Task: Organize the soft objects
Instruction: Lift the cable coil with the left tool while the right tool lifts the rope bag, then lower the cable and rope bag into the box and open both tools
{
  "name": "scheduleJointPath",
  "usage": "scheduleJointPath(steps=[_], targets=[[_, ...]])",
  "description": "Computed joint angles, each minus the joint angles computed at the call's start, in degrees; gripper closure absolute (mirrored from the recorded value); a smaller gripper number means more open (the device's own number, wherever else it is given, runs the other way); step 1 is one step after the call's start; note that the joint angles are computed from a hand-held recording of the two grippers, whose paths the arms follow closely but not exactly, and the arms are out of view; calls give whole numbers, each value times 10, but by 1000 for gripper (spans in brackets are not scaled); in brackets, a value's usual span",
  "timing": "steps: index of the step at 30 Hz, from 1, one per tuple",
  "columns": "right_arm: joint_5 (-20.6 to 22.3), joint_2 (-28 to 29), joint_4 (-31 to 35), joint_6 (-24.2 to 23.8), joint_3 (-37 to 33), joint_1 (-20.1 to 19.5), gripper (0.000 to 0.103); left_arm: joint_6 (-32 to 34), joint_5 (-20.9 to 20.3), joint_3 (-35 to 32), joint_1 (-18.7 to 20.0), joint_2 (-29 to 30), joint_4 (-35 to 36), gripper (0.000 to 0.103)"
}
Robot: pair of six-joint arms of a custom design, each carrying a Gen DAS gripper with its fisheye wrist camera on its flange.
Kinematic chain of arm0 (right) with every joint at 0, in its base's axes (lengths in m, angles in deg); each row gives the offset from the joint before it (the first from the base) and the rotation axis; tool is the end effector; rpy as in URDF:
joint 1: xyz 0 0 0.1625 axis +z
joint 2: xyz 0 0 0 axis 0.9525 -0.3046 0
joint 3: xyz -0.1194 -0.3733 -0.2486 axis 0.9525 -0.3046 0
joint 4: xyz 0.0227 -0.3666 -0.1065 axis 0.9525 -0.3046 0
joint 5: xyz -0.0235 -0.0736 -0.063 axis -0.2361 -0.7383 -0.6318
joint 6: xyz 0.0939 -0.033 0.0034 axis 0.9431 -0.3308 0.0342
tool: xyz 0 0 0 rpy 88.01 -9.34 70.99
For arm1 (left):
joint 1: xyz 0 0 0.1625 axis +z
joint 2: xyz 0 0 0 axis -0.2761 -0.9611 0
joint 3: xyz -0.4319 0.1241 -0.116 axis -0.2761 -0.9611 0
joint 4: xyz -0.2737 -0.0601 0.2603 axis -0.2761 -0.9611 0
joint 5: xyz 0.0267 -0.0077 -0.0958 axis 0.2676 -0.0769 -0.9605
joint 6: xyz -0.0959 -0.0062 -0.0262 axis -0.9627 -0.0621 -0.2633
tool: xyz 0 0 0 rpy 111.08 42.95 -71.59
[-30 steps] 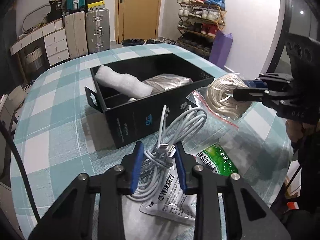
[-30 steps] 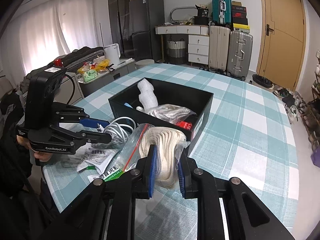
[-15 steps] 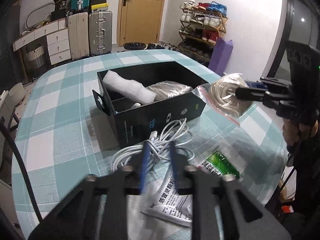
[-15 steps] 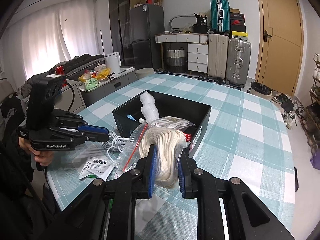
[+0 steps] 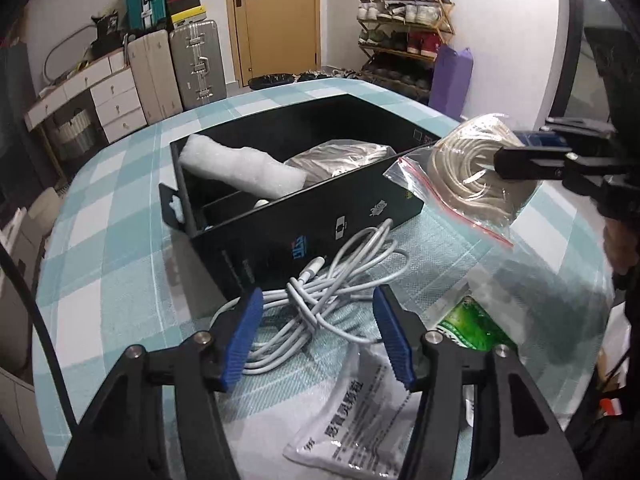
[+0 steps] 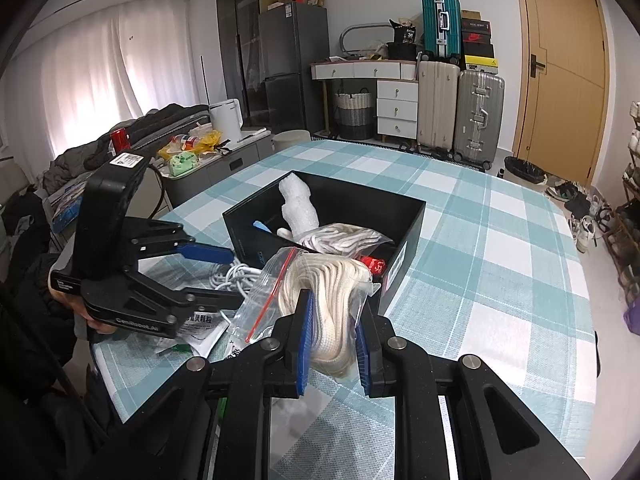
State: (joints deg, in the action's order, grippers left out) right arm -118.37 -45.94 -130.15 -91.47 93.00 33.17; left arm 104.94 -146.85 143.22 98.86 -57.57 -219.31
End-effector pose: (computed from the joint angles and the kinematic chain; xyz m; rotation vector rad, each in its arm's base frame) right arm 0.2838 -0.6898 -0.0473 0.7657 -2.3426 0.9016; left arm 0.0628 -0.7640 0.2139 1.3100 2.3487 -0.4678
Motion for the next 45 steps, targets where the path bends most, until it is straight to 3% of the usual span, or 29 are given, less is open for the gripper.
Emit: scheduleJointPath(steps=[3,4,7,15,21,35,45], targets=[[3,2,6,0,-5,-2,85,4,13,2,-4,7,-21,49],[4,2,8,0,-6,-2,85,5,17,2,-4,9,-29,63],[5,3,9,0,-7,-3,85,4,8,-1,-3,7,-25,79],[4,2,-1,-4,-3,-1,85,-19,-32,4,3,-17,0,81],[11,1,-23,-12,2,2,85,-41,-81,10,9,-45,12,94],[30,5,-67,0,-9,8,85,-85,-141,-17,9,-65,13,94],[2,31,-40,27,-85,11,85,-105,-121,-69,-3,-23,-9,94]])
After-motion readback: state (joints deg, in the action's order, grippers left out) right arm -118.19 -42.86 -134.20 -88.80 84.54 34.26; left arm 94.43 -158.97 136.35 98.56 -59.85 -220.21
